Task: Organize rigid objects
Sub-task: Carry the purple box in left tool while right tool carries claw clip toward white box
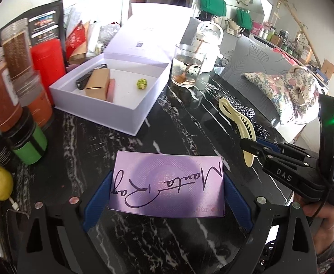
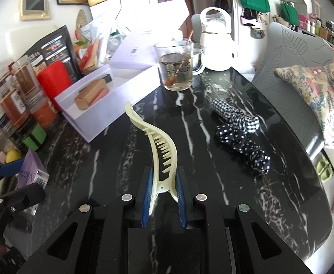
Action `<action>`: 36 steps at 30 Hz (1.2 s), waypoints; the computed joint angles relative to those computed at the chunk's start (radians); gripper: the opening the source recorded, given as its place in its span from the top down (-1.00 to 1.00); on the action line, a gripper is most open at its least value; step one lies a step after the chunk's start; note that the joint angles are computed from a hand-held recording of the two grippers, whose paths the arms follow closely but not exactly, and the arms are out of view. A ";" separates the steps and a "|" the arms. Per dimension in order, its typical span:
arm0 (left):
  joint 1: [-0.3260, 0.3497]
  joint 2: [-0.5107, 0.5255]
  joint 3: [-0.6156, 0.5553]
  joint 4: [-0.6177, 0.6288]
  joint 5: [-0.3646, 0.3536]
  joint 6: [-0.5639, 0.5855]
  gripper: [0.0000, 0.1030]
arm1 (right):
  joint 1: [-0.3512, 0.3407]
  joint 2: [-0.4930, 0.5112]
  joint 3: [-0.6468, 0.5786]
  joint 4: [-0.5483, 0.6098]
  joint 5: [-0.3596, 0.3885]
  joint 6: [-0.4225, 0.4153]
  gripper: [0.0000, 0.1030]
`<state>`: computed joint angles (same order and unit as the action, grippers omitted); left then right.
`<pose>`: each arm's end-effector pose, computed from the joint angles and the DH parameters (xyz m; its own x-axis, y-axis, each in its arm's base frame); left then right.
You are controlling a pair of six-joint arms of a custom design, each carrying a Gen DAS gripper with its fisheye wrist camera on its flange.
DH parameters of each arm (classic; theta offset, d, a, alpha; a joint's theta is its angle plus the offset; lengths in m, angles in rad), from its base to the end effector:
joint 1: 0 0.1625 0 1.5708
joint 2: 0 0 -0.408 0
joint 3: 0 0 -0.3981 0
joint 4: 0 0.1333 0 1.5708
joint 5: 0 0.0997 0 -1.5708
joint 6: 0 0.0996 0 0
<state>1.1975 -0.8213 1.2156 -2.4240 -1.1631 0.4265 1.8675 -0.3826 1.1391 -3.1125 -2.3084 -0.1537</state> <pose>-0.1219 -0.7850 0.2704 -0.7013 0.5013 -0.5069 0.6778 0.6892 -0.2562 0.2946 -0.7367 0.0599 -0.8051 0.1319 0.5783 -0.3340 0.7049 -0.6258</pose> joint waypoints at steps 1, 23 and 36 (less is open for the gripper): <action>-0.001 -0.007 0.009 -0.011 0.005 0.001 -0.82 | 0.003 -0.001 0.005 -0.005 0.004 -0.003 0.61; -0.021 -0.012 -0.010 -0.157 0.123 0.036 -0.82 | 0.044 0.007 -0.015 0.022 0.092 -0.056 0.61; -0.022 0.068 -0.162 -0.128 0.097 0.067 -0.82 | 0.056 0.052 -0.143 0.079 0.128 -0.115 0.61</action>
<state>1.1754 -0.7532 1.0539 -2.5521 -1.0661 0.4939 1.9235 -0.3305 0.9958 -3.0334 -2.1800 -0.2684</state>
